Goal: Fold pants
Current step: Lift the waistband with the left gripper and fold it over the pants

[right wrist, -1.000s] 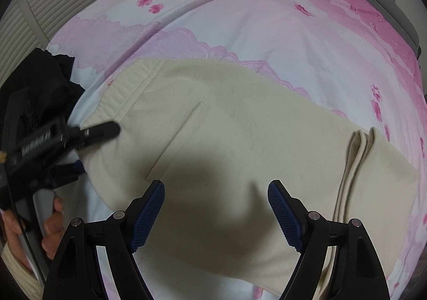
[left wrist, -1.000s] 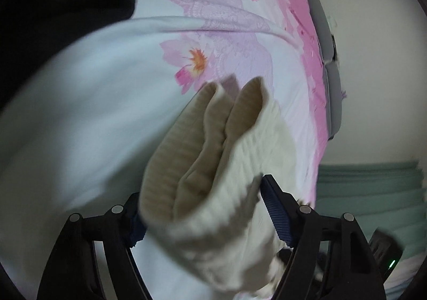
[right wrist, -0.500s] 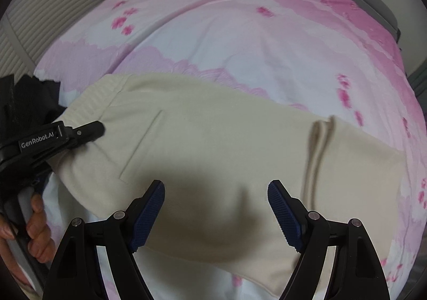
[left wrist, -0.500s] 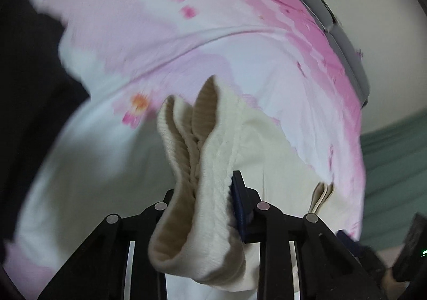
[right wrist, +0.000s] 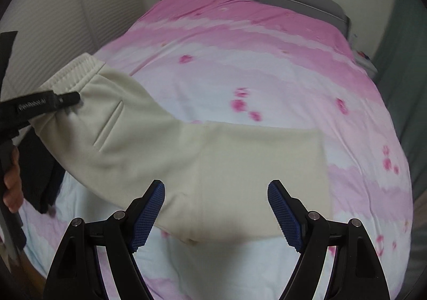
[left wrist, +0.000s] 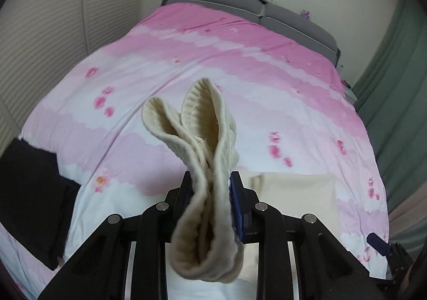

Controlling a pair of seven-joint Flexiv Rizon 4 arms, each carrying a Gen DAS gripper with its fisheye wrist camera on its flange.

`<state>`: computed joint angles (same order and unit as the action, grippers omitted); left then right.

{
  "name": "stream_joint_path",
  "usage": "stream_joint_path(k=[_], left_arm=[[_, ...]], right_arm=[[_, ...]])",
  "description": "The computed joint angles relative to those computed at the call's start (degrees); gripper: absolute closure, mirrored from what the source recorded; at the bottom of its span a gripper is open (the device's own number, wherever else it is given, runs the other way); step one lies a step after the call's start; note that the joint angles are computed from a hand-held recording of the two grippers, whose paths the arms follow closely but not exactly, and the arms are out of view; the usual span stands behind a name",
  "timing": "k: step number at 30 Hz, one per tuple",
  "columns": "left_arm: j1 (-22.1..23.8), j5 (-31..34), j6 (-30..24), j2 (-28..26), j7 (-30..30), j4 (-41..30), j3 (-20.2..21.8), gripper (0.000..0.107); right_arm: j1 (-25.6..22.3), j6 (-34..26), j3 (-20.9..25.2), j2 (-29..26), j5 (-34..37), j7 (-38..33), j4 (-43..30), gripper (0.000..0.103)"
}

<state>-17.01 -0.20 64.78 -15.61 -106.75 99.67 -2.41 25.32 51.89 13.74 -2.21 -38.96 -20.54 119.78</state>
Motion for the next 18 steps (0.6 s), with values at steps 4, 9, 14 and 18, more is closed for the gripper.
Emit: stream_joint_path(k=[4,9,14,18], left_arm=[[-6.8,9.7,-6.4,-3.0,-7.6,-9.6,1.2,0.08],[-13.2,15.5,-15.3,-8.2,-14.5,-21.5,0.9,0.081],[-19.7,18.4,-24.4,-16.8,-18.4,-35.3,0.9,0.082],[-24.3,18.8,-32.2,-25.6,-19.1,-47.7,1.9,0.082]], right_arm=[[-4.0,3.4,-0.5,7.2,2.4,0.4,6.8,0.023],[-9.3,6.2,-0.4,16.0,6.4,-3.7,14.0,0.023],[-13.6,7.8,-1.9,22.1,12.6,-11.7,19.3,0.023],[-16.8,8.9,-3.8,24.3,16.6,-18.6,22.1,0.023]])
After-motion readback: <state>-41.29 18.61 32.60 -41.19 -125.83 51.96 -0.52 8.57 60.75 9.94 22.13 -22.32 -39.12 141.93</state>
